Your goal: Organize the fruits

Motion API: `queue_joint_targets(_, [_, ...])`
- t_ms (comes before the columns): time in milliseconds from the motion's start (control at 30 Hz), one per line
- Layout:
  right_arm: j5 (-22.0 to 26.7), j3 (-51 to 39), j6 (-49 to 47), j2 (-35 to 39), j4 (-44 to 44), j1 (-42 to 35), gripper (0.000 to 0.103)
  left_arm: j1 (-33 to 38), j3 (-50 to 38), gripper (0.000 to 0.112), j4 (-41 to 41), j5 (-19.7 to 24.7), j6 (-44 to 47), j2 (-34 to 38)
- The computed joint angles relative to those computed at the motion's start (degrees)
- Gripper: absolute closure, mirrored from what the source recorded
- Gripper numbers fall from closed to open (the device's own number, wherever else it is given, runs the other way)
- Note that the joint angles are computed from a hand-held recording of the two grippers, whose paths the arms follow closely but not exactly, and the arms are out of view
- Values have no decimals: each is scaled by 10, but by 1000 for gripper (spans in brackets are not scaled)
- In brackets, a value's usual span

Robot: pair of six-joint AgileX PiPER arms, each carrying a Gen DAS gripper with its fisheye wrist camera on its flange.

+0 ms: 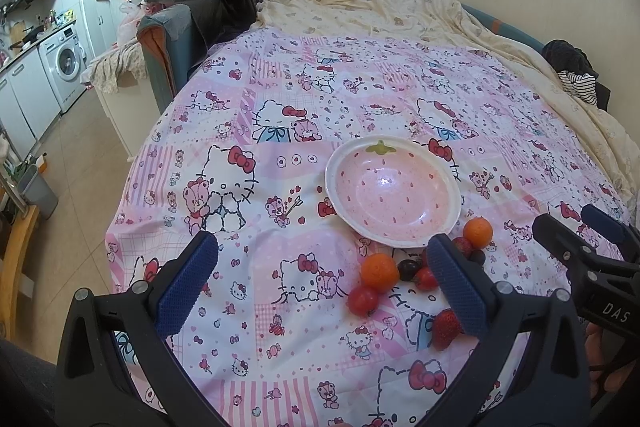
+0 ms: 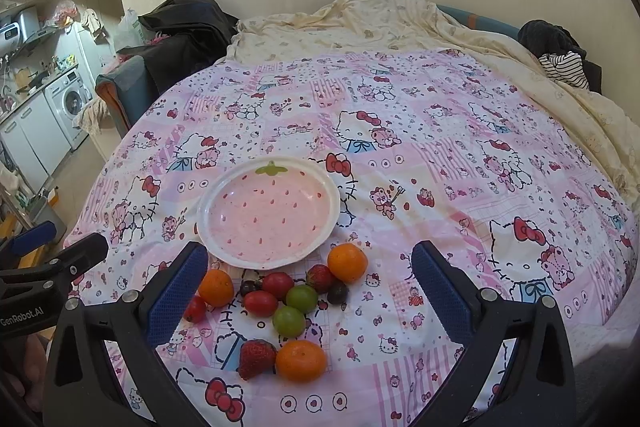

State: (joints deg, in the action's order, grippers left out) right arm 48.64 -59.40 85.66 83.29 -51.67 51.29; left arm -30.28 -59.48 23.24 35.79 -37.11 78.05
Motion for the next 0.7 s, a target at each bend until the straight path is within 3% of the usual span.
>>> queue_joint_targets(700, [-8, 9, 5, 0, -3, -4, 0, 0, 0, 9, 0, -1, 0, 0])
